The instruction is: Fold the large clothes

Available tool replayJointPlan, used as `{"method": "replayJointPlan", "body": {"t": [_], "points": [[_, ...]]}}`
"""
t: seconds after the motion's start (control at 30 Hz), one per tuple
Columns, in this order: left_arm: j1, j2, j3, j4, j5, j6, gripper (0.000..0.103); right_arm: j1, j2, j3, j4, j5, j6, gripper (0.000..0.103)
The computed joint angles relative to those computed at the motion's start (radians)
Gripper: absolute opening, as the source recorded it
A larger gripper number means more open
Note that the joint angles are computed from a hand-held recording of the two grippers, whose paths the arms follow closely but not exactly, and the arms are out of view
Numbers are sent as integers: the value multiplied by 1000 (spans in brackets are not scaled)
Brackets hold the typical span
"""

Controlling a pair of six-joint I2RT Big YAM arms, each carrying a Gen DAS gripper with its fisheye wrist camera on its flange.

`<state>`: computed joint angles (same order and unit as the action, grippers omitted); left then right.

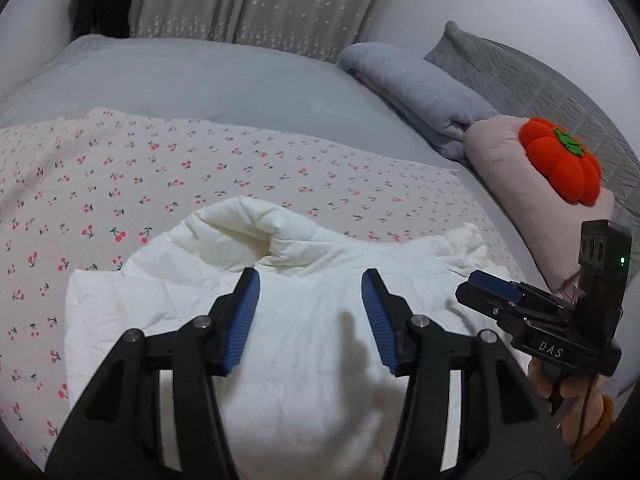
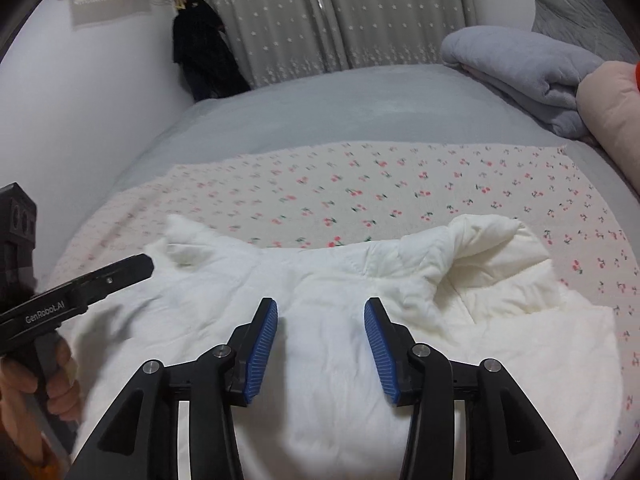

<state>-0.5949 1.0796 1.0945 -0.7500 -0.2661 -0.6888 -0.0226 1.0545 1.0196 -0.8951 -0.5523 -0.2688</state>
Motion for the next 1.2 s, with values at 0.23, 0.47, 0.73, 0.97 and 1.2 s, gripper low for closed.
{"method": "replayJointPlan", "body": {"t": [0.23,0.47,0.73,0.97,1.2], "points": [[-135,-17,-46,-35,63,44,57,-56,-110,-54,-194,-85,-204,55],[-203,34,-117,18,-70,58,57,-25,-93,-189,-58,-17,-228,55],[-253,68,-24,-133,-170,28,58,19,-180,-187,-73,102,-254,57],[-349,4,51,-366,-232,-137,77,-147,-259,-80,-325,32,-408,68],[-544,-90,55,-654,-298,-416,90,-631,-236,7,-734,-127,-897,84]]}}
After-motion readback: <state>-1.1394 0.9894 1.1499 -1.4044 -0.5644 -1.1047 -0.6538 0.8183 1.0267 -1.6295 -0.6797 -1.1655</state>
